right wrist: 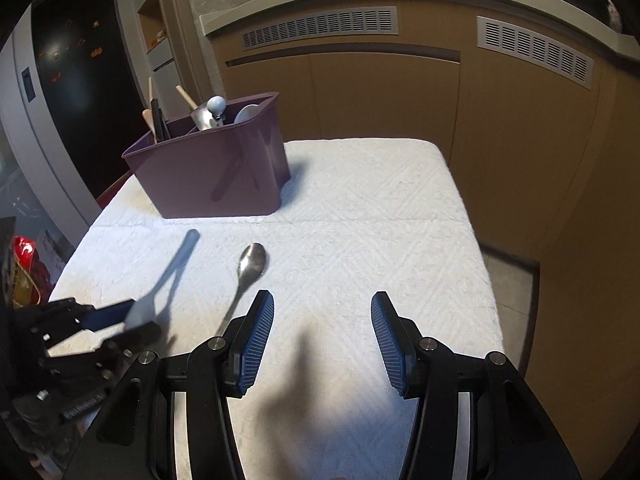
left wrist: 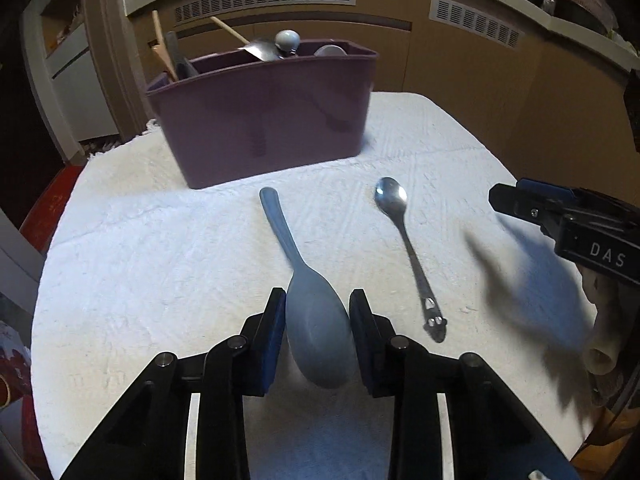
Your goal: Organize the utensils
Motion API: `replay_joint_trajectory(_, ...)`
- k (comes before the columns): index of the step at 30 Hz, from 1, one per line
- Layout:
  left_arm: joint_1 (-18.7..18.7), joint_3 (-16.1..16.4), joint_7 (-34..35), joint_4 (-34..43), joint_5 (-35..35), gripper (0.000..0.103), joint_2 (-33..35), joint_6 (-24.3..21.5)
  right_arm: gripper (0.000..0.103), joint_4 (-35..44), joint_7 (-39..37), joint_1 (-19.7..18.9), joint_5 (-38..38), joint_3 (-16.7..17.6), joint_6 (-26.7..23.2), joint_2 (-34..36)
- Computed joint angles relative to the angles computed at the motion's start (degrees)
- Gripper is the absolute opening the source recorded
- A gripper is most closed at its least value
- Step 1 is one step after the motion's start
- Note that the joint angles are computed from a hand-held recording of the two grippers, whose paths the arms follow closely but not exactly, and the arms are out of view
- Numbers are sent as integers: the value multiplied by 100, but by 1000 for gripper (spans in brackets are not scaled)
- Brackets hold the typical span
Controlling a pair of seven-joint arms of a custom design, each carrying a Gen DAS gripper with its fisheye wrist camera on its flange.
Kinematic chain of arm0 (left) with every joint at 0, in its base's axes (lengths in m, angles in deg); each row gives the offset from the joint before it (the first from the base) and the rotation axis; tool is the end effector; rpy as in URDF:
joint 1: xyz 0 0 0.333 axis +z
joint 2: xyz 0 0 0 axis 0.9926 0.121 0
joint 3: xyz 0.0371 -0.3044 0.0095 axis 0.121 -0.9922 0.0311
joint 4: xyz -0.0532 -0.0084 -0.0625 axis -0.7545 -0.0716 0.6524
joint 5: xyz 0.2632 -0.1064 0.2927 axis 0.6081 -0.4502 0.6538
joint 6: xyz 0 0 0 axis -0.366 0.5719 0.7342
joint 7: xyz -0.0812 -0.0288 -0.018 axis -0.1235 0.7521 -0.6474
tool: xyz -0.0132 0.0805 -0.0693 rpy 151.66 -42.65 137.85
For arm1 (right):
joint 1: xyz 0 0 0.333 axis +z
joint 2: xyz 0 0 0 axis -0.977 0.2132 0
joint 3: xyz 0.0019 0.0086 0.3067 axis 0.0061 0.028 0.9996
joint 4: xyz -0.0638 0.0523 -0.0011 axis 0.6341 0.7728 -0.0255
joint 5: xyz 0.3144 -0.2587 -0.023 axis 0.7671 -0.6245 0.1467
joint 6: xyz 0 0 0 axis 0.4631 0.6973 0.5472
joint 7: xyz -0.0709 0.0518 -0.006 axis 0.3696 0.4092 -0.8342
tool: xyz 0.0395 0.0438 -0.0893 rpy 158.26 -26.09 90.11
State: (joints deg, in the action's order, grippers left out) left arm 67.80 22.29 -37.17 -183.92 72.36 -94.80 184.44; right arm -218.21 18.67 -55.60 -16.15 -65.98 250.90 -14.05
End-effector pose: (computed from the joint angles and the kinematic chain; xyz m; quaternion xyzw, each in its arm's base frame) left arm 0.4603 -0.3260 0.4661 -0.6330 0.7071 -0.2423 0.2015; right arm 0.5066 0.1533 0.4771 -0.7289 0.5742 -0.1611 0.3362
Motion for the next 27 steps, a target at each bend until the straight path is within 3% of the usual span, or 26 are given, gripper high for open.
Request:
replay_joint_trajectory(4,122,80,30,-537,-222,29,-523,247,52,414,-143,95,91,96,-286,329)
replay_joint_trajectory(10,412,20,276,-1157,-756,28,-993,712,52,1115,175,-139,-232,526,-724,1058)
replay_joint_trajectory(17,733,-137,532,-1469,-1223,26,-1317,1112,52,1750,1435,-297,-1664,780,-898,1680)
replay_joint_trajectory(19,767,-148,648,-1531,-1380,22,-1380,1169,45,1833,1846,-257,-2259,786,-934,1747)
replay_joint_trajectory(20,802,-173,680,-1550,-1432,19,-1399,1185,31,1824,2006,-234,-2547,789,-909,1745)
replay_joint_trajectory(23,879,-253,762,-1577,-1554,17,-1448,1206,30,1762,2076,-206,-2920,860,-927,1666)
replay_joint_trajectory(27,964,-367,818,-1614,-1587,16,-1548,1180,29,1486,1763,-218,-2669,947,-764,1364)
